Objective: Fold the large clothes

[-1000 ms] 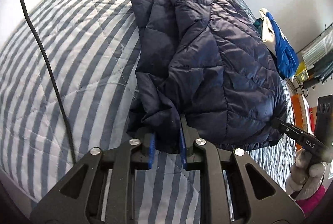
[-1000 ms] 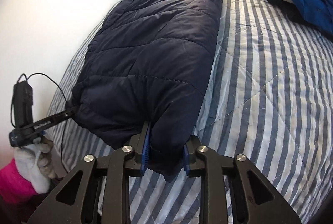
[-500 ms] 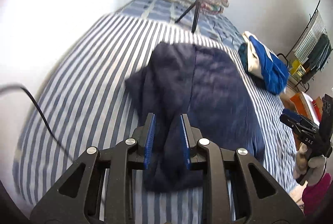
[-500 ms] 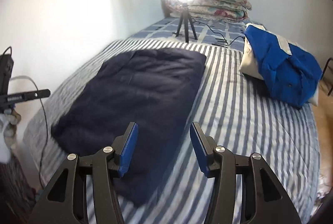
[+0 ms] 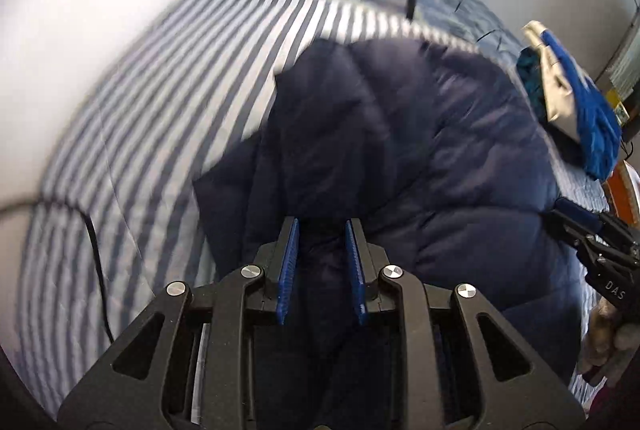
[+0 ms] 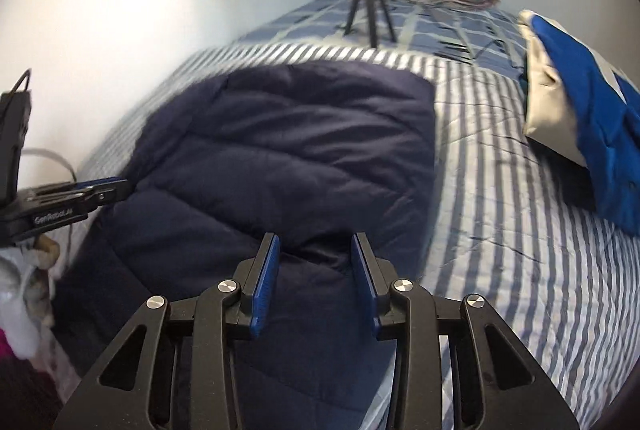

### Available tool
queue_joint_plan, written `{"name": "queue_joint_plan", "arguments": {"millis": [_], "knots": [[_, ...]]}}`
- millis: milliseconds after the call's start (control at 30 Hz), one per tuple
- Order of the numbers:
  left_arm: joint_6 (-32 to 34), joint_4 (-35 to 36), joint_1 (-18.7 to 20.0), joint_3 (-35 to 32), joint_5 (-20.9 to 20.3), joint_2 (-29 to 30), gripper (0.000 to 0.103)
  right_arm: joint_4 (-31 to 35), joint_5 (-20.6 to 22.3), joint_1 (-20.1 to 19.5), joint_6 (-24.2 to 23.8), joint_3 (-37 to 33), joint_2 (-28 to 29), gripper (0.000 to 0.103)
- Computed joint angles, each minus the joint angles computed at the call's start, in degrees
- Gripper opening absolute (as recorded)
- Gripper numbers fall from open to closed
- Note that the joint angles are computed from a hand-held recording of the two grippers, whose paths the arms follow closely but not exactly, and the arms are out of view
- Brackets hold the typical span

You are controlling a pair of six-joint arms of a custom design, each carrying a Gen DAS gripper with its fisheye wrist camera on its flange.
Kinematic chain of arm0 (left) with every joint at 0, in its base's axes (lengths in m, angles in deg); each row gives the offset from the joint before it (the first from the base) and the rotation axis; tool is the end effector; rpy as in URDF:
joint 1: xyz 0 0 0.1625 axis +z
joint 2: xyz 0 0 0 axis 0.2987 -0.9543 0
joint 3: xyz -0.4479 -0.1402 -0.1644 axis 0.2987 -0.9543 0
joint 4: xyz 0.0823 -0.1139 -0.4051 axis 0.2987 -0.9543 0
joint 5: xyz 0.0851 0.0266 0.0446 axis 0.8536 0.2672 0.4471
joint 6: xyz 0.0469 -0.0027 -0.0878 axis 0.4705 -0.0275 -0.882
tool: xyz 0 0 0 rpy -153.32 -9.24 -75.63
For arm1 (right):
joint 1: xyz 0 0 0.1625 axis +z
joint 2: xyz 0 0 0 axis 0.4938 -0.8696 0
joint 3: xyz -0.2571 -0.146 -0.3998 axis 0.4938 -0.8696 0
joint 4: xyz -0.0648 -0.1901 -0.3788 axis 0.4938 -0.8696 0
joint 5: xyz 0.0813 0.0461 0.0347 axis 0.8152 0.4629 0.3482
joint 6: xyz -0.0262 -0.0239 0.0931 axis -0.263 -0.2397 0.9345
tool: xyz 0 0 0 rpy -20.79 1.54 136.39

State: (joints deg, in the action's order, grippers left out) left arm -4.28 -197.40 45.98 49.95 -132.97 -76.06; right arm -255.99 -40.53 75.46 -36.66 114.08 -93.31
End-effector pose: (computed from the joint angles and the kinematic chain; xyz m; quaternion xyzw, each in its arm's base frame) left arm -0.0641 -0.5601 0.1485 0.1235 0.9298 -0.2225 0.2658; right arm 0.2062 -0.4789 0.0641 0.1880 -0.8925 0.2707 0.3080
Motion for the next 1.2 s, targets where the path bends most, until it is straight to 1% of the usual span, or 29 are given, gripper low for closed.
{"name": "queue_joint_plan", "arguments": {"millis": [67, 100, 167, 233, 267, 300, 333, 367, 400, 433, 467, 500, 533, 600, 700, 800, 833, 900, 1000, 1200], "knots": [[0.5, -1.7, 0.6, 0.9, -0.4, 0.4, 0.024, 0.8, 0.3, -0.3, -0.7, -0.1, 0.7, 0.035], [1.3, -2.1, 0.8, 1.1, -0.7, 0.4, 0.025, 1.5, -0.2, -0.3, -0.9, -0.4, 1.0, 0.035], [1.0, -0.7, 0.9, 0.8, -1.7, -0.5, 0.025, 2.6, -1.3, 0.1, -0.9, -0.6, 0.8, 0.035], [0.2, 1.0, 1.7, 0.4, -4.7, -2.4, 0.026, 2.3, -2.0, 0.7, -1.0, -0.2, 0.0, 0.035], [0.1, 1.2, 2.4, 0.3, -6.6, -3.5, 0.030, 1.7, -1.7, 0.9, -1.1, 0.3, -0.6, 0.035], [-0.2, 1.3, 3.0, 0.4, -8.7, -4.8, 0.044, 1.4, -0.5, 0.7, -0.9, 1.2, -1.7, 0.036], [-0.5, 1.4, 3.8, 0.5, -10.5, -6.3, 0.063, 1.3, 0.5, 0.5, -0.7, 1.7, -2.4, 0.039], [-0.9, 1.7, 4.4, 0.5, -11.6, -7.4, 0.072, 0.5, 2.4, 0.1, -0.4, 3.0, -3.8, 0.044], [-1.2, 1.6, 5.3, 0.5, -13.2, -8.6, 0.080, -1.1, 4.8, -0.6, -0.2, 4.5, -5.1, 0.059], [-1.8, 1.5, 6.6, 0.3, -15.9, -9.8, 0.080, -2.1, 6.0, -1.1, -0.2, 5.3, -5.7, 0.075], [-2.7, 2.2, 8.0, -0.1, -18.5, -10.6, 0.080, -4.4, 8.0, -2.0, 0.1, 6.9, -6.9, 0.081], [-4.2, 3.3, 9.9, -0.8, -21.7, -11.4, 0.081, -5.2, 9.1, -2.5, 0.2, 7.6, -7.5, 0.082], [-5.4, 4.0, 11.0, -1.3, -23.5, -11.8, 0.081, -5.6, 11.1, -3.7, 0.7, 8.9, -8.8, 0.082], [-8.1, 4.9, 14.0, -2.3, -28.2, -12.1, 0.081, -4.0, 13.0, -5.0, 2.0, 9.8, -10.5, 0.082], [-9.9, 6.4, 17.0, -3.9, -32.3, -11.3, 0.081, 0.3, 18.2, -8.6, 4.7, 11.2, -13.1, 0.082], [-10.6, 8.2, 19.8, -5.5, -37.3, -9.8, 0.081, 1.6, 20.9, -10.9, 6.1, 11.7, -13.8, 0.082], [-10.7, 8.5, 20.3, -5.9, -37.9, -9.5, 0.081, 1.5, 21.6, -11.4, 6.4, 11.9, -13.7, 0.082], [-11.0, 8.5, 21.5, -6.3, -39.7, -8.9, 0.081, 1.3, 24.4, -13.3, 7.3, 12.1, -13.6, 0.082], [-11.1, 8.2, 23.4, -7.6, -44.4, -6.9, 0.081, 2.0, 27.9, -15.6, 8.7, 12.1, -13.2, 0.082], [-8.9, 9.5, 24.6, -10.3, -49.7, -4.2, 0.081, 4.3, 31.9, -18.2, 10.5, 10.9, -11.9, 0.082]]}}
